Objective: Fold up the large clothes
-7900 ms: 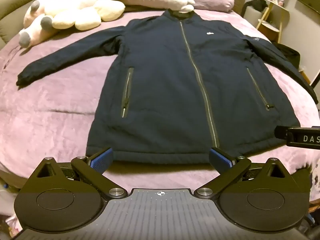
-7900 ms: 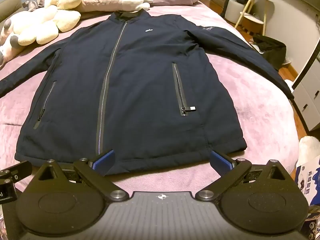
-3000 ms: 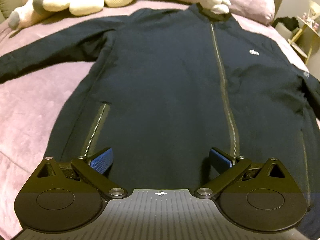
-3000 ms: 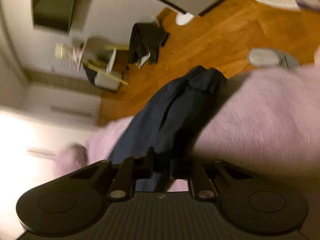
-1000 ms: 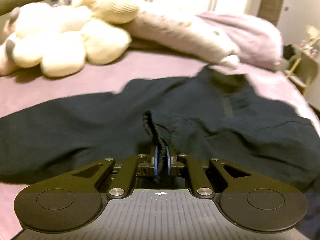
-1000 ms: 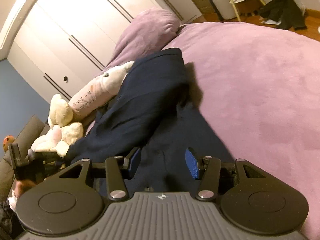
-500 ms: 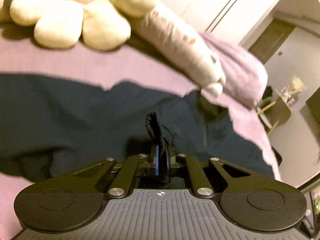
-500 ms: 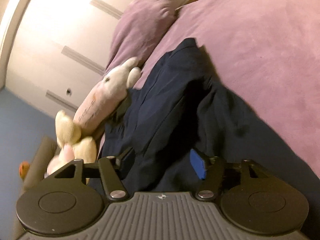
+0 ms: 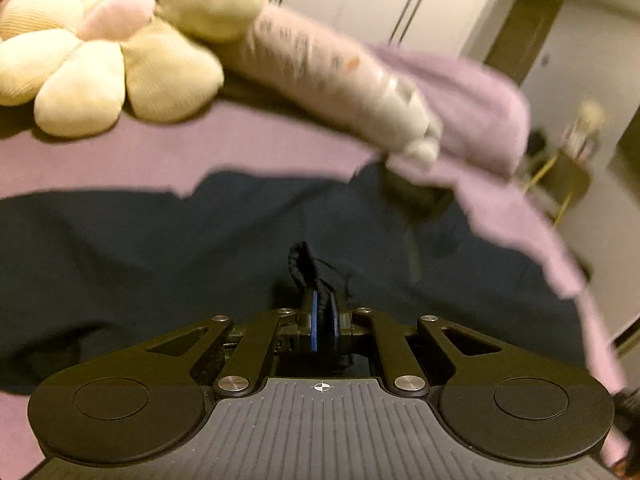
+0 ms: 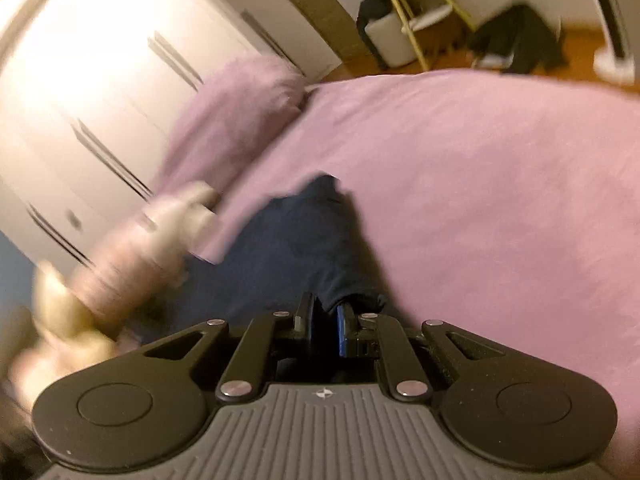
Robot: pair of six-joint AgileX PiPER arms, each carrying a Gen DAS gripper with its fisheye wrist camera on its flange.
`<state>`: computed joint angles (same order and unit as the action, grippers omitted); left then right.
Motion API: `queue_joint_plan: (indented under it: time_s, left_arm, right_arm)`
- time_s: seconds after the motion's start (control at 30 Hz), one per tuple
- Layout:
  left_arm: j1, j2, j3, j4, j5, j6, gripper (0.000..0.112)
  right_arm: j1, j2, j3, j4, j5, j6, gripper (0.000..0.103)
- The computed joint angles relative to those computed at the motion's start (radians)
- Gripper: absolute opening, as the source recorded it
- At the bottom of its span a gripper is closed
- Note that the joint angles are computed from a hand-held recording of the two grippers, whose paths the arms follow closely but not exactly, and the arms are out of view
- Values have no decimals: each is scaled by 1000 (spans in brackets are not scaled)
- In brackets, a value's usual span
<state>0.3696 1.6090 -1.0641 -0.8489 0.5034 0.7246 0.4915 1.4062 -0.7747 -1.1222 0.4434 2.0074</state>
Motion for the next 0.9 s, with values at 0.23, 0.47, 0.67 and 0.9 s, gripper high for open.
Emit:
queue_joint_plan:
  time_s: [0.23,0.47,0.67,0.9]
  left_arm:
    - [-26,13,54,73,-96,57,13]
    - [-41,10,67,140,-139,-31,18]
    - [-111,38,46,418,-214,-282,29]
    - [-113,75,58,372,-286,-241,50]
  right_arm:
    - [78,4,-48,39,140,-176,17]
    - [235,-42,-82,-45,317,-222,30]
    - [241,238,-278,-33,274,-470,21]
    - [197,323,-288,-89,284,-479,10]
